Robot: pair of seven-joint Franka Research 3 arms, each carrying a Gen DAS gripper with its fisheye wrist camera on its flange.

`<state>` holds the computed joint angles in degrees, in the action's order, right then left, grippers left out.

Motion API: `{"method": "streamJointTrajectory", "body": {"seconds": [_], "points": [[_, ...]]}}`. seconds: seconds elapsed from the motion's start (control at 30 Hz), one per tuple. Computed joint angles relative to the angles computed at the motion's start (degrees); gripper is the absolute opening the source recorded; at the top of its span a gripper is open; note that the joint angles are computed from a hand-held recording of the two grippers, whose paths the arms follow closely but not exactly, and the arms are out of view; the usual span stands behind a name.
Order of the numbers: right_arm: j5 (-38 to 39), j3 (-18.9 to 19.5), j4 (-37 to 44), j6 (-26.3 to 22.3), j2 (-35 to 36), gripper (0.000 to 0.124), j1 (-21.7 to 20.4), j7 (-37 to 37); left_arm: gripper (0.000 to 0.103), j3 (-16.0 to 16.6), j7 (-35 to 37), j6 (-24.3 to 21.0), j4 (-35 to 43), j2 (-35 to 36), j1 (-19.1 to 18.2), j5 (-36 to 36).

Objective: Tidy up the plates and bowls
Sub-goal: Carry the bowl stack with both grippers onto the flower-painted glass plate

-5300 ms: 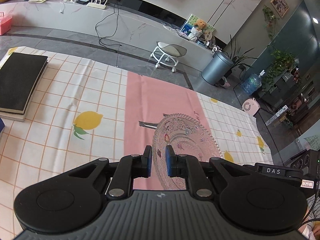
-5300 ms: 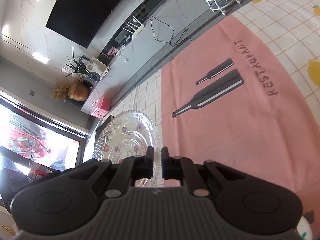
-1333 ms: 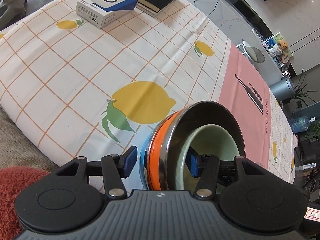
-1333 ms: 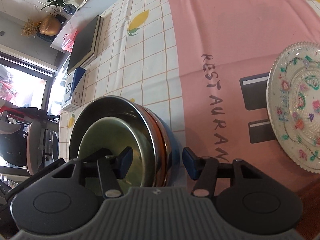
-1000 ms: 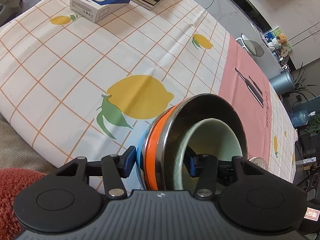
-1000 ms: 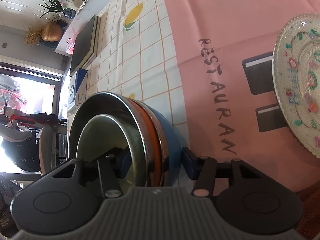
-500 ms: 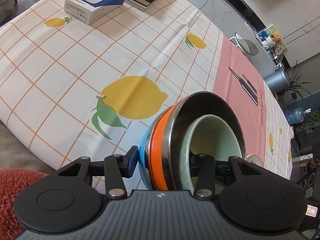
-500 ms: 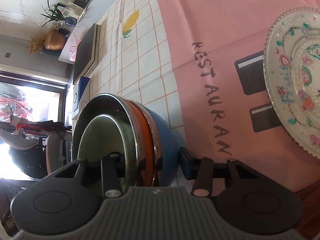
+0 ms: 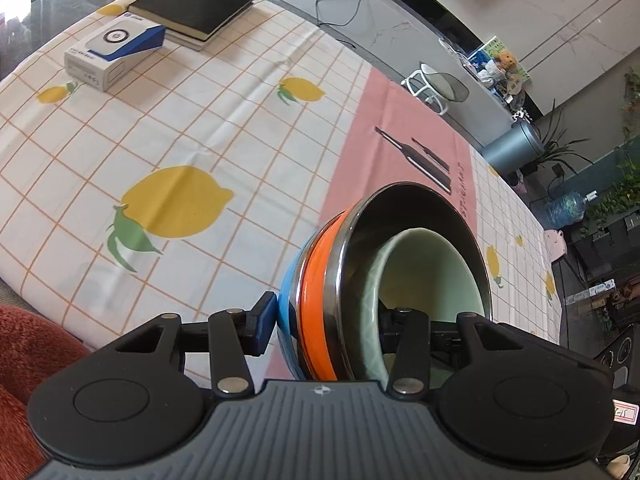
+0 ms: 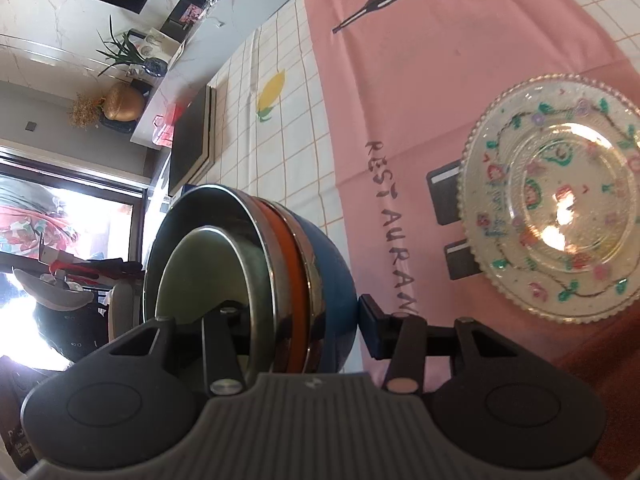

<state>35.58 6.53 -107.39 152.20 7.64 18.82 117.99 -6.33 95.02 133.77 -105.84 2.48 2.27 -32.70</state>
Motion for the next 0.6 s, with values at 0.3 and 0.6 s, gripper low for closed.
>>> {"method": "streamJointTrajectory", "body": {"seconds": [0.3, 0.6], "points": [[-1.0, -3.0, -9.3, -0.3, -10.1, 0.047, -2.9, -1.2, 0.051, -2.9, 0.3, 1.1, 1.7, 1.3, -4.1, -1.7], [0.6, -5.3, -13.2, -2.3, -12.0, 0.047, -5.7, -5.1, 0.051, -5.1, -1.7, 2.1, 3.6, 5.8, -5.8, -0.9]]}}
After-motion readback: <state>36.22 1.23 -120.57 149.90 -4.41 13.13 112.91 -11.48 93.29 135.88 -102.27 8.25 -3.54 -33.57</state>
